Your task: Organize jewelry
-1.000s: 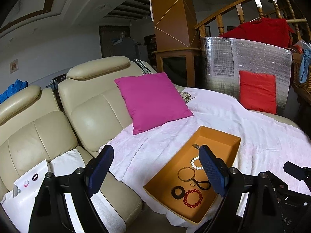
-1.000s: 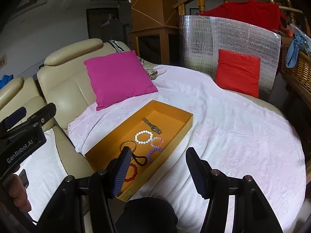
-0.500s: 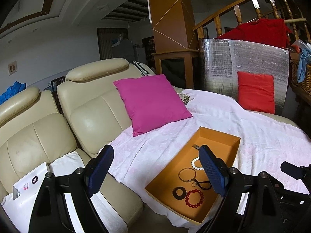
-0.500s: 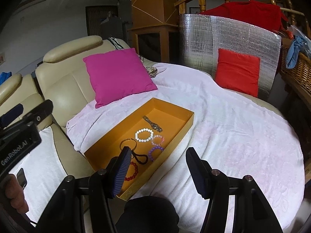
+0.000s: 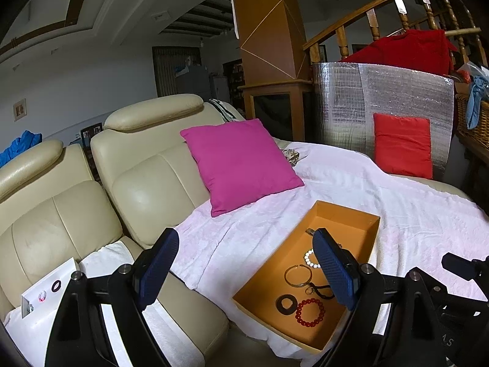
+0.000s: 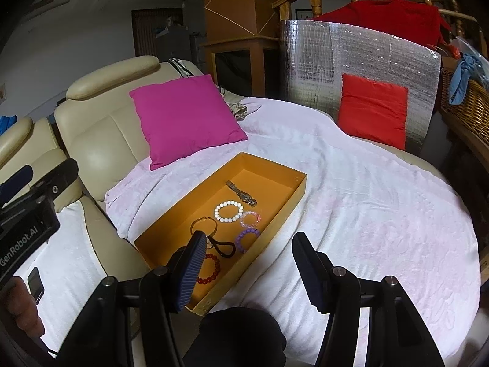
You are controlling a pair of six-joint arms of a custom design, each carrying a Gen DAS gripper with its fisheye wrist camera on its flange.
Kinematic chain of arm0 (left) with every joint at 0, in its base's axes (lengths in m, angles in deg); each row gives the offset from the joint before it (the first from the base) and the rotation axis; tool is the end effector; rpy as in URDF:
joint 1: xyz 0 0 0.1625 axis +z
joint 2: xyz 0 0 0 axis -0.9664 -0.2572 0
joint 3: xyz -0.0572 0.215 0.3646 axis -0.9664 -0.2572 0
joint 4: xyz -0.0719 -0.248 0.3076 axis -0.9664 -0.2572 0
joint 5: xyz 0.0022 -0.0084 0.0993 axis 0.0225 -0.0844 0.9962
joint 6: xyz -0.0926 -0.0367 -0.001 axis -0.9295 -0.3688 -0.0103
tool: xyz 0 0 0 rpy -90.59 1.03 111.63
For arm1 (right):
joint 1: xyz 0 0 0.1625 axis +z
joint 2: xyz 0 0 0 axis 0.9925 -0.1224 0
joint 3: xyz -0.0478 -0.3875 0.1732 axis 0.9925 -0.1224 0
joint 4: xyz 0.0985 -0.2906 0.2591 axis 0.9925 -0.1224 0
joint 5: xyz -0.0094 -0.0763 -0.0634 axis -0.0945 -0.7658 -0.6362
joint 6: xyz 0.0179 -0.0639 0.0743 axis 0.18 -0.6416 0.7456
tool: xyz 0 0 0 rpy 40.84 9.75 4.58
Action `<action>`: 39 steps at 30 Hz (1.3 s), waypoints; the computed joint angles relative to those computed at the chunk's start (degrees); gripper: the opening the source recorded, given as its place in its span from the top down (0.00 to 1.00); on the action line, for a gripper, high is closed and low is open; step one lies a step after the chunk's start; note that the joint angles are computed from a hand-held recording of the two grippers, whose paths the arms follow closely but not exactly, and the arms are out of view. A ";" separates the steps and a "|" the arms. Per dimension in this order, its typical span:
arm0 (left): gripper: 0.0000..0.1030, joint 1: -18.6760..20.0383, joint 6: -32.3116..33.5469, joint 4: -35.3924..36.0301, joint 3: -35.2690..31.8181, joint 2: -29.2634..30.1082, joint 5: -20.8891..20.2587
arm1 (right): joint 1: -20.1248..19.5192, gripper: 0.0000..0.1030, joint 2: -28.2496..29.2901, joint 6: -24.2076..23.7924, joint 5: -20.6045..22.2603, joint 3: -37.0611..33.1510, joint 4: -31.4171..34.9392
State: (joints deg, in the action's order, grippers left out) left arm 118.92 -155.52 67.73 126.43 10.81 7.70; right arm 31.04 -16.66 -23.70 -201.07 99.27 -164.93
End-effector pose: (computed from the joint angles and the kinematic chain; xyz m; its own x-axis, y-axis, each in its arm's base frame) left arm -0.3080 -0.6141 0.3010 -0.5900 -0.2679 -0.7617 0.6331 0.4320 -0.6423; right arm 0.3714 -0.6499 0.2082 -0.7339 -0.2083 0.6466 -0.6030 0.6379 -0.4789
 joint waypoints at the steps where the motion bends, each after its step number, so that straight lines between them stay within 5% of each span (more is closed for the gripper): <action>1: 0.13 -0.02 0.11 -0.13 0.07 -0.06 -0.03 | 0.02 0.39 0.02 0.03 -0.03 0.04 0.00; 39: 0.13 2.02 -2.92 3.01 -1.46 0.26 0.68 | 0.43 0.39 3.26 0.48 0.14 -3.69 2.93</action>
State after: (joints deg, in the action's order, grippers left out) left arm 120.94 -158.44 70.74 124.96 11.07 8.39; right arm 31.47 -13.40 -23.22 -200.93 95.58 -162.00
